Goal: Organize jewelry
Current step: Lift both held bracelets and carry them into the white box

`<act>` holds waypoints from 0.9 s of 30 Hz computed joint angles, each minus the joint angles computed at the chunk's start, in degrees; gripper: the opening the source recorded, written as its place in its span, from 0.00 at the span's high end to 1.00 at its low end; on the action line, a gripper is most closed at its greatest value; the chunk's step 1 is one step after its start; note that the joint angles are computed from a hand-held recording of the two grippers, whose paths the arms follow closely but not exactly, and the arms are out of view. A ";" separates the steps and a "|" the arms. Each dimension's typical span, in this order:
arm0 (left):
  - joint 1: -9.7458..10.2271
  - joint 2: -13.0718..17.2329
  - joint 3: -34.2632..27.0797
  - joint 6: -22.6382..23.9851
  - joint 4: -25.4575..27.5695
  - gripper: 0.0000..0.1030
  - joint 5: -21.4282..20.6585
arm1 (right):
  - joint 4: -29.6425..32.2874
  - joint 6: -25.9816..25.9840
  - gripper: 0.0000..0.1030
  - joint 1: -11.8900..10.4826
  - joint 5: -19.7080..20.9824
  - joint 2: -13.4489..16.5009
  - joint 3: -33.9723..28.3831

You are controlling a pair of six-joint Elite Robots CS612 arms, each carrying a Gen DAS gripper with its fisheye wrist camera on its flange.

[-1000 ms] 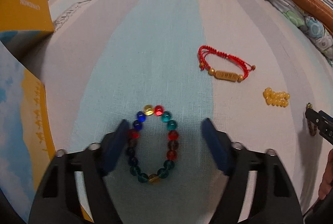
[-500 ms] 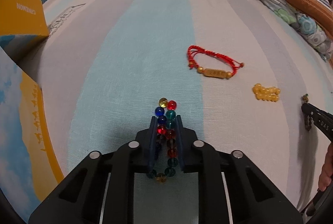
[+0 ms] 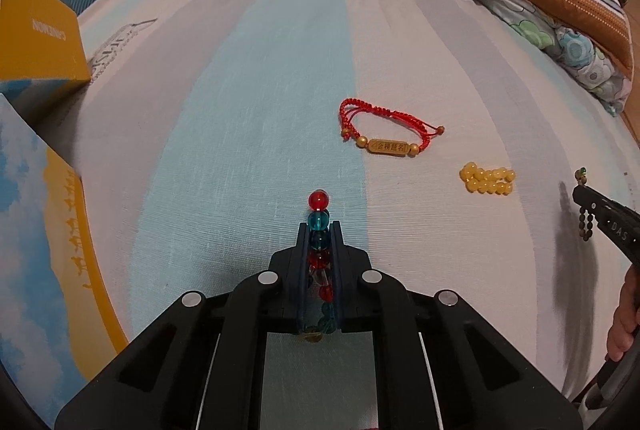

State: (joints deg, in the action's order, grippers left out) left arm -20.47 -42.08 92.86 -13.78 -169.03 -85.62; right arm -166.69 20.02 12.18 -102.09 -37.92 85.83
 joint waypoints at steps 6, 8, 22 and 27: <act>-0.15 -0.63 0.69 -0.11 -0.90 0.91 0.37 | -1.23 0.18 0.86 0.17 -0.51 -0.47 0.66; -0.23 -0.88 0.93 -0.06 -1.13 0.91 0.66 | -1.53 0.22 0.86 0.25 -0.62 -0.69 0.96; -0.84 -3.28 3.61 0.20 -4.40 0.91 1.25 | -3.54 -0.10 0.86 0.62 -1.57 -2.52 2.83; -1.18 -4.39 4.95 0.66 -5.79 0.91 1.60 | -4.00 -0.45 0.86 0.89 -1.84 -3.20 3.53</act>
